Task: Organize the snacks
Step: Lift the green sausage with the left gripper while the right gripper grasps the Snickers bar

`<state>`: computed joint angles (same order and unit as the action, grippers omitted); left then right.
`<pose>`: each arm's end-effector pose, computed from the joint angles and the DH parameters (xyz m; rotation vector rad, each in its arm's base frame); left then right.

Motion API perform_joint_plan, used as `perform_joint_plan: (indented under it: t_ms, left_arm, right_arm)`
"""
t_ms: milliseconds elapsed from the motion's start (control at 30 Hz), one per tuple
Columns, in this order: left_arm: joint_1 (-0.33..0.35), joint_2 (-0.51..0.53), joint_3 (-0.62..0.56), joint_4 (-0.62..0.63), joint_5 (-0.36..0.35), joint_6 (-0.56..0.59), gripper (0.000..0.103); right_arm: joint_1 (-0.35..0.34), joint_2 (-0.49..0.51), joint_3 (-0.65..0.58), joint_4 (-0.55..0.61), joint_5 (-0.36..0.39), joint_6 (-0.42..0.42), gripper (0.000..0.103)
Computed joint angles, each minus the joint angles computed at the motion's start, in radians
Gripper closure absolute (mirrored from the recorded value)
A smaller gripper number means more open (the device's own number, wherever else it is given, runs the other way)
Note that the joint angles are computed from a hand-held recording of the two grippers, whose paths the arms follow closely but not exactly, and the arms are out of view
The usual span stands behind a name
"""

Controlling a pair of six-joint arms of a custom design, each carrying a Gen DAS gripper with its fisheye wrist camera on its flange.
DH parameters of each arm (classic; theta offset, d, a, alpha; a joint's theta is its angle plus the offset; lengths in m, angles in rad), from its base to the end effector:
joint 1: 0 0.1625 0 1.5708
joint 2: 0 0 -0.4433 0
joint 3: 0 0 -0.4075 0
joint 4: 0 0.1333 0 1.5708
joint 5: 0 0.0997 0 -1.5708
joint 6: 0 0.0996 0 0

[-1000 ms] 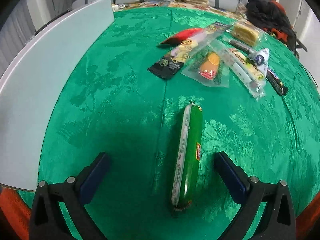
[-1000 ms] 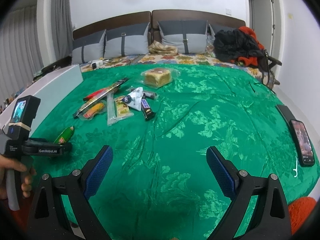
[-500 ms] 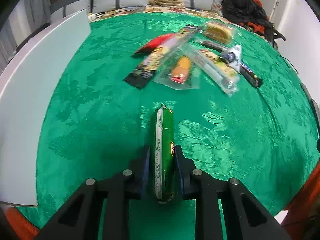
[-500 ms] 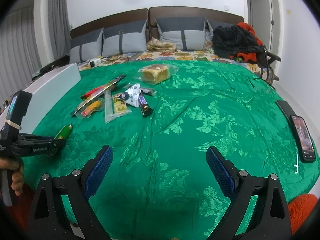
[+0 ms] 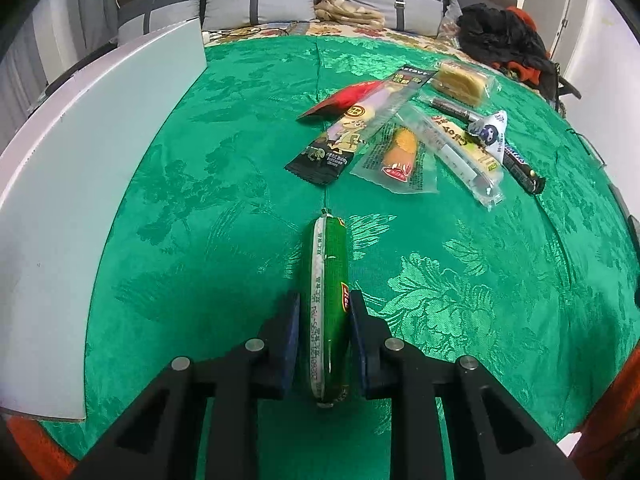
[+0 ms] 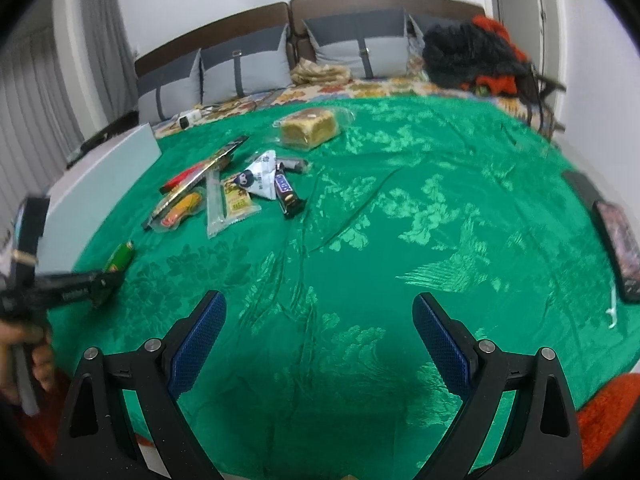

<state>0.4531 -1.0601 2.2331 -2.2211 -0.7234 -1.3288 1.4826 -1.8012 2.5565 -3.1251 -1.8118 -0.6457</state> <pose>-0.2938 -0.3743 0.0667 0.0332 2.2899 -0.7570 0.0797 -0.3426 0.3187 0.5651 -2.4392 0.8768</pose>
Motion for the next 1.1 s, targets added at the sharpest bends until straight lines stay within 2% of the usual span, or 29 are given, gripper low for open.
perform_joint_plan:
  t_ms: [100, 133, 367, 433, 467, 500, 600, 667, 800, 967, 1100]
  left_arm:
    - [-0.004, 0.0, 0.009, -0.015, 0.008, 0.006, 0.08]
    - [-0.005, 0.002, 0.008, -0.013, 0.01, 0.01, 0.08]
    - [-0.011, -0.007, 0.032, -0.058, 0.014, 0.028, 0.08]
    - [-0.013, -0.008, 0.036, -0.065, 0.015, 0.031, 0.08]
    - [-0.014, -0.008, 0.038, -0.068, 0.016, 0.033, 0.08]
    - [-0.014, -0.01, 0.041, -0.075, 0.015, 0.037, 0.08]
    - [-0.013, -0.012, 0.047, -0.093, 0.015, 0.051, 0.08]
    - [-0.015, -0.012, 0.05, -0.098, 0.016, 0.053, 0.08]
    - [-0.016, -0.014, 0.054, -0.109, 0.017, 0.041, 0.08]
    - [-0.012, -0.024, 0.067, -0.15, 0.011, 0.034, 0.08]
    - [-0.009, -0.025, 0.07, -0.165, 0.011, 0.038, 0.08]
  right_arm:
    - [-0.015, 0.029, -0.079, 0.129, 0.063, 0.044, 0.007]
    - [-0.004, 0.064, -0.117, 0.158, 0.057, 0.054, 0.007]
    - [0.128, 0.42, -0.444, 0.378, -0.183, 0.04, 0.011]
    - [0.145, 0.485, -0.507, 0.44, -0.225, 0.05, 0.026]
    - [0.154, 0.515, -0.533, 0.461, -0.248, 0.058, 0.051]
    - [0.162, 0.543, -0.556, 0.481, -0.272, 0.07, 0.07]
    - [0.175, 0.597, -0.589, 0.502, -0.313, 0.096, 0.072]
    - [0.178, 0.601, -0.585, 0.483, -0.318, 0.092, 0.085]
    - [0.168, 0.545, -0.549, 0.526, -0.294, 0.111, 0.085]
    - [0.123, 0.416, -0.488, 0.617, -0.236, 0.148, 0.085]
    - [0.098, 0.343, -0.441, 0.63, -0.251, 0.134, 0.085]
